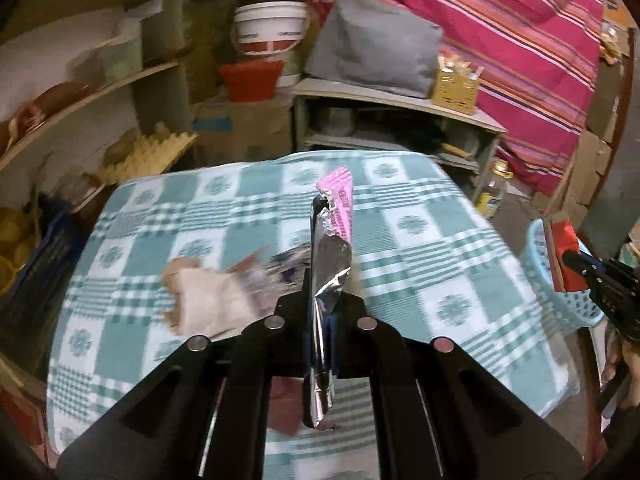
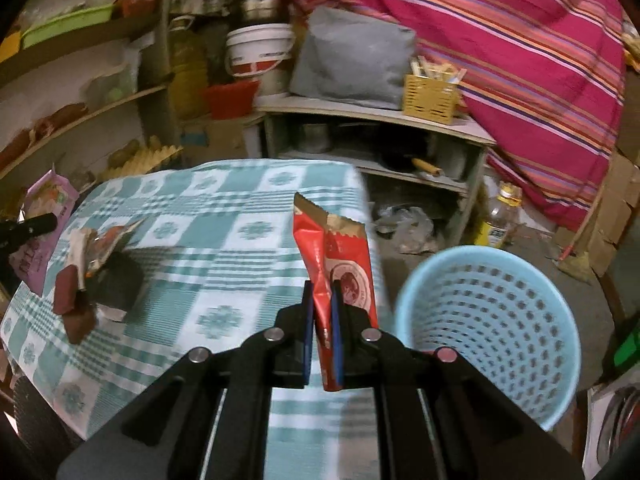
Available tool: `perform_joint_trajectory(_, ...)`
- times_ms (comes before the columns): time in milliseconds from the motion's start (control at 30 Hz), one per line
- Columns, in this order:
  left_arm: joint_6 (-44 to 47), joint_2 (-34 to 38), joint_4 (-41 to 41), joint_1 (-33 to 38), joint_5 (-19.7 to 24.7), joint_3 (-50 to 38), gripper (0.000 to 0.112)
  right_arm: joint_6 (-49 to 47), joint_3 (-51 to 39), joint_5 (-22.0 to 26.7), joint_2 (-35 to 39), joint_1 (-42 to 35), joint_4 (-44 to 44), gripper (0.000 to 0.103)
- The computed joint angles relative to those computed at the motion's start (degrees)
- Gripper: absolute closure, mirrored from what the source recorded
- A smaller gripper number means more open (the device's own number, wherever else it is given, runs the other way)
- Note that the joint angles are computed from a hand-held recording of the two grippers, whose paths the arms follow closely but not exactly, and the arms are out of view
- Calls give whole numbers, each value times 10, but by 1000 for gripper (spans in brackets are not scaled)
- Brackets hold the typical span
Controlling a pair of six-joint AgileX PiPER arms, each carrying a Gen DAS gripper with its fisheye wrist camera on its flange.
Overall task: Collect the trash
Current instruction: 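Carry both wrappers over the basket and open both tools to drop them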
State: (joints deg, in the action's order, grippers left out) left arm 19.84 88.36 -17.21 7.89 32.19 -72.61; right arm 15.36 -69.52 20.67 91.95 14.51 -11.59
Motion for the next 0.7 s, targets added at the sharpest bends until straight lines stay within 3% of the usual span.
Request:
perform_joint_trajectory(400,-162,91,117,-213,-7,-93,108,-270,50,7,-62,-199,230,95)
perform_joint_trajectory(700,-193,208,104,-315,14,-237,108,-503,54,29,-36,-316,447,95)
